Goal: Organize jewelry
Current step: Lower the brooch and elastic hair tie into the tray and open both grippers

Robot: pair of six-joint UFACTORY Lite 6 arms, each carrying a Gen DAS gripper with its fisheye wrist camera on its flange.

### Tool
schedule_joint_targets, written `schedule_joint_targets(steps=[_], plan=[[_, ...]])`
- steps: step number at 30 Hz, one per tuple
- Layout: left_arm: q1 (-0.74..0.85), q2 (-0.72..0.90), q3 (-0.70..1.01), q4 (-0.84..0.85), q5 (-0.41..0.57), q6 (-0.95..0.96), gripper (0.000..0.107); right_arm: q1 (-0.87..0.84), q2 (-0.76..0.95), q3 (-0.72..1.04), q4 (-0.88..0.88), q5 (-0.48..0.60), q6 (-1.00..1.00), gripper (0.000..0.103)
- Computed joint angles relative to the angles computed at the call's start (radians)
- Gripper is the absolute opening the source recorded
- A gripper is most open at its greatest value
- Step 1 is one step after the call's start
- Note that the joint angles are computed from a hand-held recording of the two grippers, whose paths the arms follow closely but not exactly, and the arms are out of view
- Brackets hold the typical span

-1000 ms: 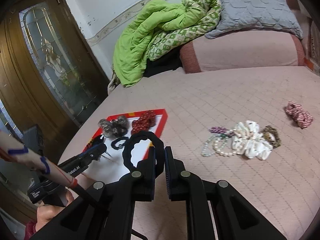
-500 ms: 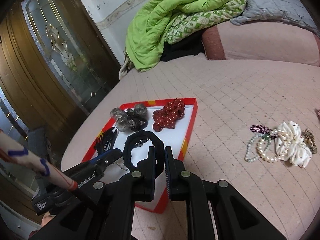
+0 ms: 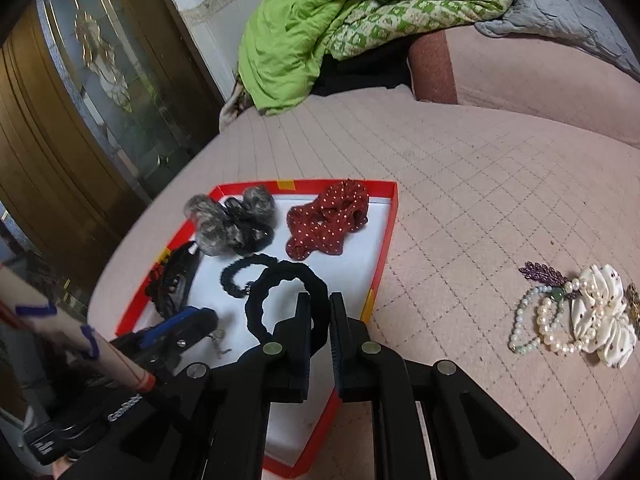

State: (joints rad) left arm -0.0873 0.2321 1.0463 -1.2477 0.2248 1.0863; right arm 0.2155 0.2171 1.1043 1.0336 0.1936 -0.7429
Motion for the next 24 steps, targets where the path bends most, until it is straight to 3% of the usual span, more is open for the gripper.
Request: schedule_joint_targets(steps=[12,20,24], plan=[[-0.006,0.082,0.078,0.193,-0.022,-0.211,0.021,0.026,0.218,0.213,-0.468,0.025,0.452,0.01],[-0.013,0.098,0.094,0.222,-0.026,-0.234,0.021,0.032,0.28,0.276,-0.583,0.045,0.566,0.011],[-0.017,0.101,0.098,0.229,-0.029,-0.247,0.021,0.023,0.288,0.284,-0.541,0.057,0.529,0.012]])
